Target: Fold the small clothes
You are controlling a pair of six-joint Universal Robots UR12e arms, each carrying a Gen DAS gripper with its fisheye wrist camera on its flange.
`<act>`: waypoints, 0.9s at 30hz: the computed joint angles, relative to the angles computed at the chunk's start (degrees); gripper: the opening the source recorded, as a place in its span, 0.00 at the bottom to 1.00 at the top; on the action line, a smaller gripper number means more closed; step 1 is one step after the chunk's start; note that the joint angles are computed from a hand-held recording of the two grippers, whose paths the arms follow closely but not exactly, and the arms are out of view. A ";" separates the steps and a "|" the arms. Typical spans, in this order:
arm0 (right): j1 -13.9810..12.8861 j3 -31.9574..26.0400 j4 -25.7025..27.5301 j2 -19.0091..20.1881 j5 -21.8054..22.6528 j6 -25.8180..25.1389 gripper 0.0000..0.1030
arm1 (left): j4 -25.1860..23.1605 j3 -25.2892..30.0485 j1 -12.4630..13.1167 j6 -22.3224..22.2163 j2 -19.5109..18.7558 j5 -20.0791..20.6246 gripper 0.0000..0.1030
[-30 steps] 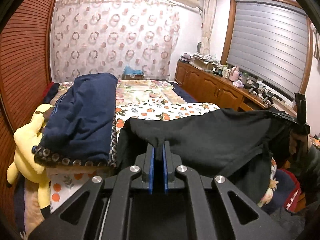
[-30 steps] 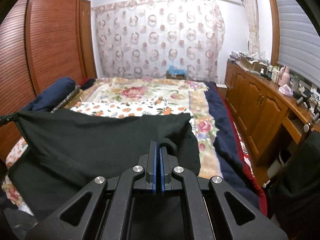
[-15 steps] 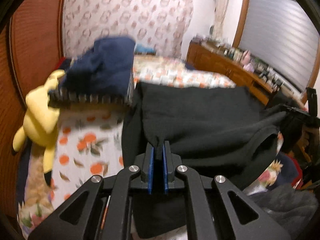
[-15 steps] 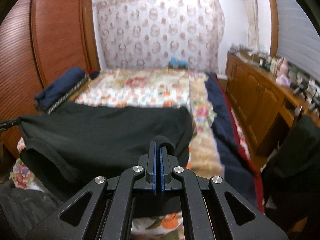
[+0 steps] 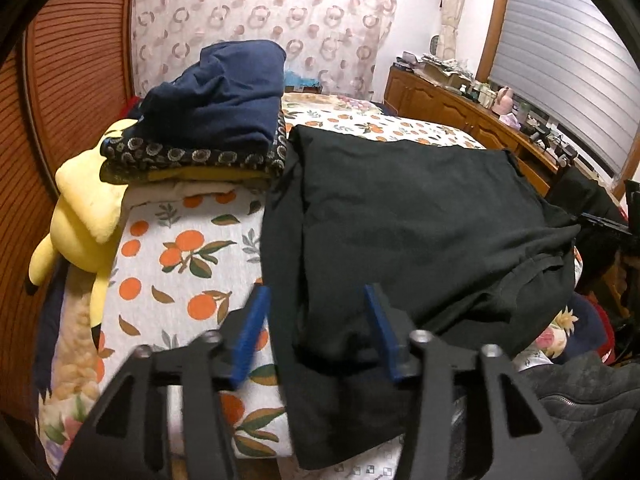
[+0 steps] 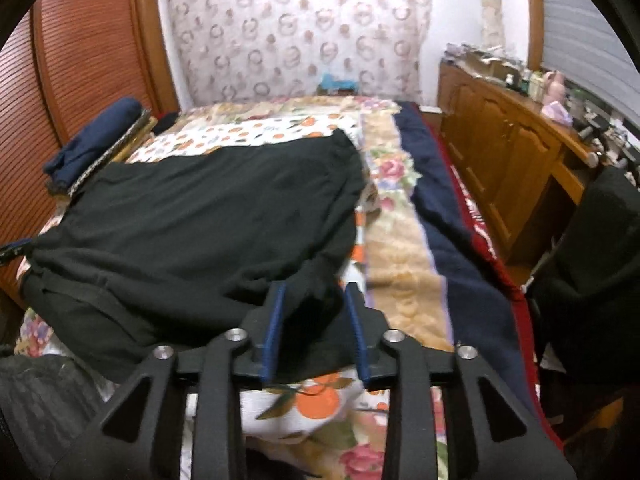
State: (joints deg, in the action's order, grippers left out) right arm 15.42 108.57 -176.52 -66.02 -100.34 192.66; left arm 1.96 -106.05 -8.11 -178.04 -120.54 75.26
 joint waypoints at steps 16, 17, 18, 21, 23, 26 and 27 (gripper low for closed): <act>-1.24 0.58 2.84 1.45 2.38 2.48 0.31 | -3.03 1.49 -0.15 -1.10 -1.45 -0.06 0.57; -1.16 0.55 2.85 1.42 2.65 1.96 0.22 | -3.16 1.52 -0.16 -1.12 -1.50 -0.08 0.57; -0.64 0.32 3.51 1.34 0.95 0.87 0.14 | -3.25 1.55 -0.16 -1.14 -1.54 -0.13 0.57; -0.68 0.83 4.44 0.31 2.70 -0.71 0.03 | -3.44 1.58 -0.18 -1.01 -1.57 -0.28 0.57; -0.28 1.31 5.57 -0.79 1.41 -1.76 0.03 | -3.33 1.57 -0.19 -1.03 -1.57 -0.25 0.57; 0.13 1.93 6.59 -2.66 -1.00 -2.03 0.02 | -2.77 1.44 -0.26 -1.16 -1.49 0.12 0.57; -0.02 1.94 6.57 -3.17 -0.84 -2.11 0.02 | -2.42 1.37 -0.29 -1.28 -1.45 0.33 0.57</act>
State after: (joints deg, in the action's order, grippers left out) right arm 15.40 110.51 -169.95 -69.19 -101.18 190.54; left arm -0.45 -104.68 -8.40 -179.32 -121.99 75.59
